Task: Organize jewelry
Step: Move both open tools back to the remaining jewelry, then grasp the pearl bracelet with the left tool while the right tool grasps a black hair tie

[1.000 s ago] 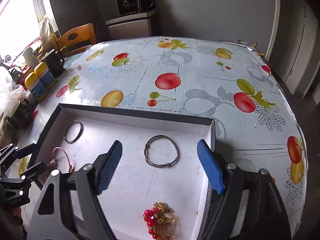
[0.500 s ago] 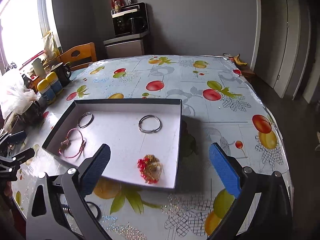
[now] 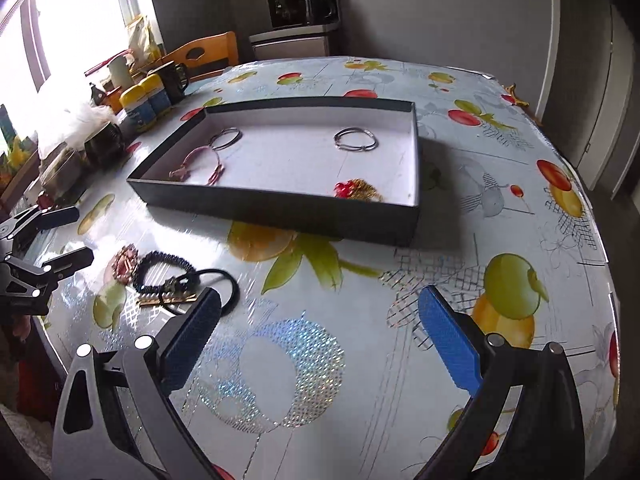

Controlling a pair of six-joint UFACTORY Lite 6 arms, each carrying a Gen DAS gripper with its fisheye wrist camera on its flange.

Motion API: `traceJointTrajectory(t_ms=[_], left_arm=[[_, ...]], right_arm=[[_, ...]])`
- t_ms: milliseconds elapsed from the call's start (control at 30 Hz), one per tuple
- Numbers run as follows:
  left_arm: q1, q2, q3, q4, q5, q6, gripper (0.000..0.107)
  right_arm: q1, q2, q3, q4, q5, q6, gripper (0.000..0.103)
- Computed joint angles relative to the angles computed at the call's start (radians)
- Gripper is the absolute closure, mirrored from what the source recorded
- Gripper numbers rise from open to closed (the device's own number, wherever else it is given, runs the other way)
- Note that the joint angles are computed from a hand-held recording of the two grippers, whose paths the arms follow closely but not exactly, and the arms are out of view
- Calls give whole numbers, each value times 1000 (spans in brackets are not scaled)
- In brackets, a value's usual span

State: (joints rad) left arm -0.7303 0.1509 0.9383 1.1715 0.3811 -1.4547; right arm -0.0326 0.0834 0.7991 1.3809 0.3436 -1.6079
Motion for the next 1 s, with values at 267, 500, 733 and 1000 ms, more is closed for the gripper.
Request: traceJointTrajectory(t_ms=[267,500,733,1000], left_arm=[[21,77,14,56,-94,-61,15],[8,122,48,111,-85,-77,20],[4,157,78,112,-121,-34,41],[18,123,40,119,-147,-28,54]], right_arm=[[76,-19,-50,-3,-7,-20,6],[88,-18,-53,-17,13,-21,6],[140,-4,-42,21,5,-68,6],[141,58,27,25,12,-23,41]])
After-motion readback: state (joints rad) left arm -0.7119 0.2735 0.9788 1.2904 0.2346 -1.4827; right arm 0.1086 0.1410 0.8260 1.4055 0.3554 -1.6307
